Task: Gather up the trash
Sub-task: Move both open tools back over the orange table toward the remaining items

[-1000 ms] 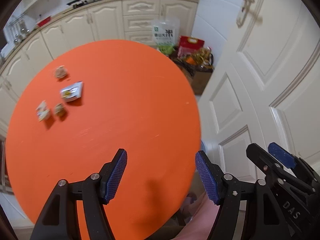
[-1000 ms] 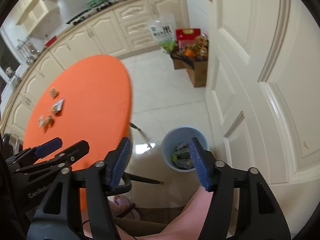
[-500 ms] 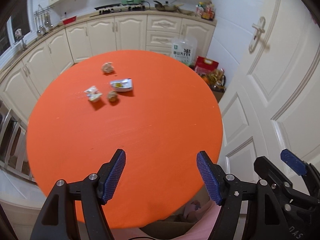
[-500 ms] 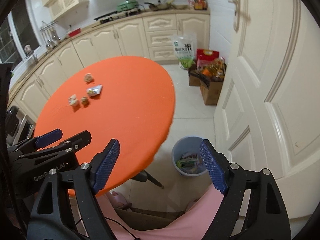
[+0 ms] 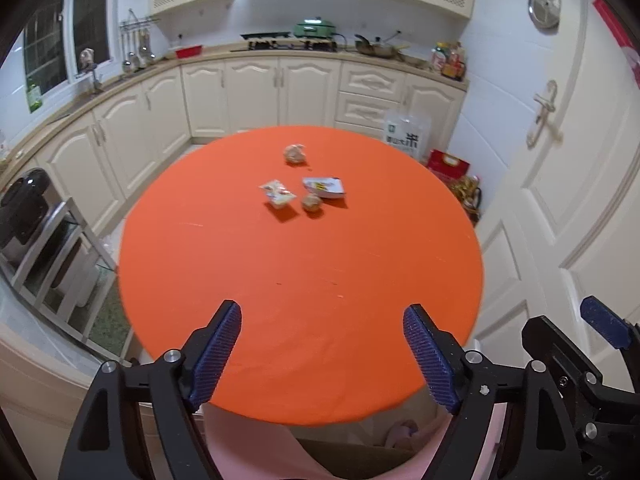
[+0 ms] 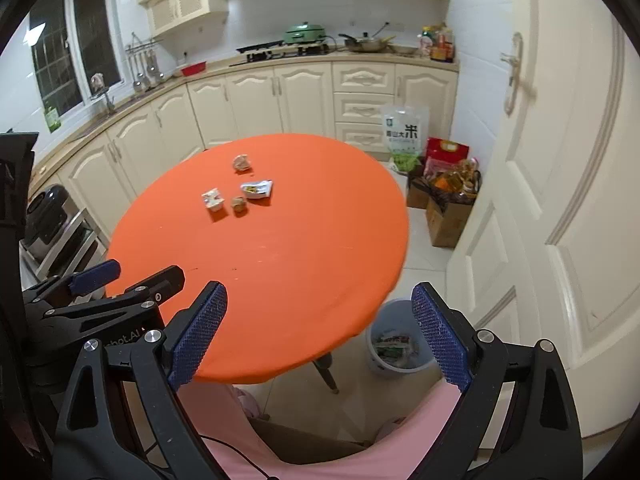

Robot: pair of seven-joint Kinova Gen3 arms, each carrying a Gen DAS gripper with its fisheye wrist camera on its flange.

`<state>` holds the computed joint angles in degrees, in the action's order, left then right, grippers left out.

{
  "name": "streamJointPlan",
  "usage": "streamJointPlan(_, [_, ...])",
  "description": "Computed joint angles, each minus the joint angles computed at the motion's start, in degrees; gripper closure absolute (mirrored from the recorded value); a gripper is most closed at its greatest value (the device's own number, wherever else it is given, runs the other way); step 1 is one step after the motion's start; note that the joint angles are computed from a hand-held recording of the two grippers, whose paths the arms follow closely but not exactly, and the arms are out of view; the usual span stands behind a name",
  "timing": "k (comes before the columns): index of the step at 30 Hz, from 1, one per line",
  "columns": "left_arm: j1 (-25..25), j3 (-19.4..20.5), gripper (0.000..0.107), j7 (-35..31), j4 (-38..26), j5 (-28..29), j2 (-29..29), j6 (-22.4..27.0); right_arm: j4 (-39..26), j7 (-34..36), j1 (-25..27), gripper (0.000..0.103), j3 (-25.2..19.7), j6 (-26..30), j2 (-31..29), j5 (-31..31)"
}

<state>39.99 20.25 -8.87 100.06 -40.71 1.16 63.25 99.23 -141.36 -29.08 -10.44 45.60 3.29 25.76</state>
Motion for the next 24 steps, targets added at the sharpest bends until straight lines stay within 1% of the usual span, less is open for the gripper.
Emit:
streamJointPlan(2, [0.1, 0.1, 0.028, 0.5, 0.4, 0.1, -0.6, 1.1, -0.7, 1.8, 0.1, 0.010, -0.1, -0.6, 0.7, -1.4])
streamJointPlan(7, [-2.2, -0.5, 0.028, -1.1, 0.8, 2.4, -1.7, 1.2, -3.6, 5.4, -0.5, 0.010, 0.4, -0.7, 3.8, -3.0])
streamJointPlan(12, [-6.4, -3.0, 0.028, -6.2, 0.3, 5.6, -1.4, -0.9, -6.0, 9.5, -0.9, 0.010, 2.1, -3.0, 7.4, -6.1])
streamJointPlan(13, [-7.3, -3.5, 0.028, -7.6, -0.2, 6.3, -1.1, -1.4, -7.0, 11.1, -0.1, 0.010, 1.9, -3.6, 8.6, -7.4])
streamJointPlan(15, [-9.3, -4.8, 0.028, -10.1, -0.3, 8.1, -0.7, -2.6, -8.9, 13.4, -0.2, 0.010, 2.4, -3.6, 10.6, -9.0])
streamJointPlan(17, [-11.4, -6.2, 0.028, -13.0, -0.3, 9.7, -0.2, -4.1, -11.9, 16.1, -0.3, 0.012, 3.0, -3.0, 13.6, -11.0])
streamJointPlan(18, [-12.4, -6.9, 0.028, -14.4, -0.8, 10.6, 0.5, -4.4, -14.1, 18.1, 0.5, 0.016, 2.6, -2.1, 15.5, -12.6])
streamJointPlan(20, [-14.3, -8.3, 0.028, -17.1, -1.1, 12.4, 1.4, -5.3, -17.8, 22.4, 1.6, 0.021, 2.4, -0.7, 18.9, -16.0])
streamJointPlan(24, [-18.3, -10.9, 0.028, -23.9, -3.3, 17.3, 4.0, -7.1, -26.0, 28.2, 2.4, 0.023, 2.9, 3.2, 26.0, -20.8])
